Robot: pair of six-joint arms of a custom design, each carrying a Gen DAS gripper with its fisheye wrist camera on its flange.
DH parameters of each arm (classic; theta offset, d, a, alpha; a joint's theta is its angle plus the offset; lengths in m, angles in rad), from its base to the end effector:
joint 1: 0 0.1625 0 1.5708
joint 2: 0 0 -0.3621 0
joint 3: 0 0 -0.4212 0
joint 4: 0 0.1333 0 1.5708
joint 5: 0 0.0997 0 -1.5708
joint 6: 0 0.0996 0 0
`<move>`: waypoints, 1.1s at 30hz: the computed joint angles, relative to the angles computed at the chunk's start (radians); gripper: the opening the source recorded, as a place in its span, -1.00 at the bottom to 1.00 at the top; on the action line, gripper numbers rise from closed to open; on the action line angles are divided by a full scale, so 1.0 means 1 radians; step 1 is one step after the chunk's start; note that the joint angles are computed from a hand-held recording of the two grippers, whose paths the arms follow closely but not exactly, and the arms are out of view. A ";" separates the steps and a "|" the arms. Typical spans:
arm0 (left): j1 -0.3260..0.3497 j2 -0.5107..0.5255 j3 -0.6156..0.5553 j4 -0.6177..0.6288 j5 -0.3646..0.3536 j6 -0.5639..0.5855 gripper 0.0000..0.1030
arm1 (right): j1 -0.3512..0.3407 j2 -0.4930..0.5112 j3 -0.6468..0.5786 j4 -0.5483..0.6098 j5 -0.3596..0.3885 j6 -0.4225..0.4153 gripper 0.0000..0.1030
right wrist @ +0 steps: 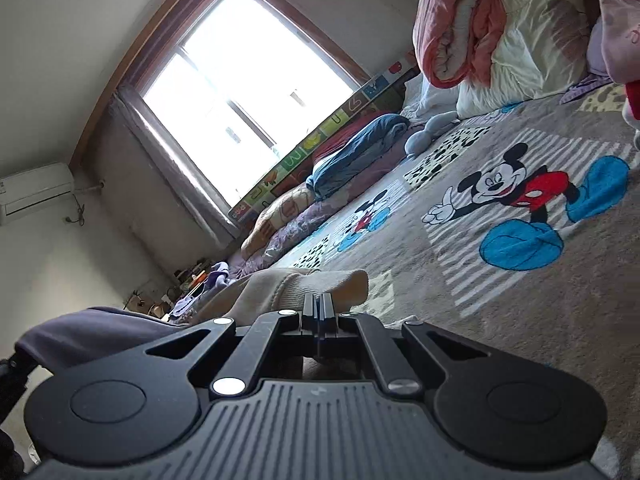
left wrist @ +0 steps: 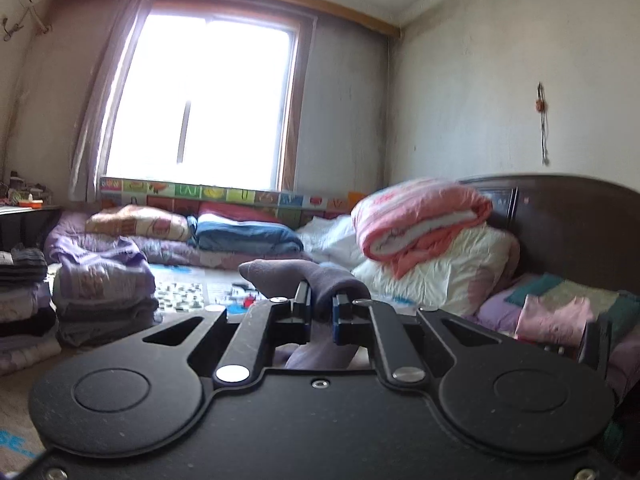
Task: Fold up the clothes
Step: 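Lift the sweatshirt up off the bed with both tools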
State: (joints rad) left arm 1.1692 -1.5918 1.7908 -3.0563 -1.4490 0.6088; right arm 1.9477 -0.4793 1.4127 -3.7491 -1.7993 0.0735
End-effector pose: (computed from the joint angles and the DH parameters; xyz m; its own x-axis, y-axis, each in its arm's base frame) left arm -0.0726 -0.5430 0.5092 -0.7242 0.3779 -0.5769 0.6385 0.0513 -0.7679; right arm 0.3590 -0.6062 0.0544 -0.9906 -0.1367 0.0028 -0.0452 0.3086 -0.9501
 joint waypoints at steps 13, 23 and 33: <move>-0.055 0.014 -0.139 0.061 -0.023 -0.063 -0.87 | 0.000 -0.045 0.056 -0.171 0.009 -0.064 -0.94; -0.062 0.103 -0.226 0.099 0.044 -0.014 -0.88 | 0.036 -0.117 0.034 -0.212 0.018 -0.250 -0.95; -0.071 0.327 -0.435 0.355 0.094 0.009 -0.88 | 0.060 -0.075 0.063 -0.032 -0.022 -0.250 -0.87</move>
State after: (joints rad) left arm 1.0978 -1.2644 1.3562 -2.7012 -1.3548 0.6176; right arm 2.0073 -0.5541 1.4760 -3.7808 -1.8214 -0.1766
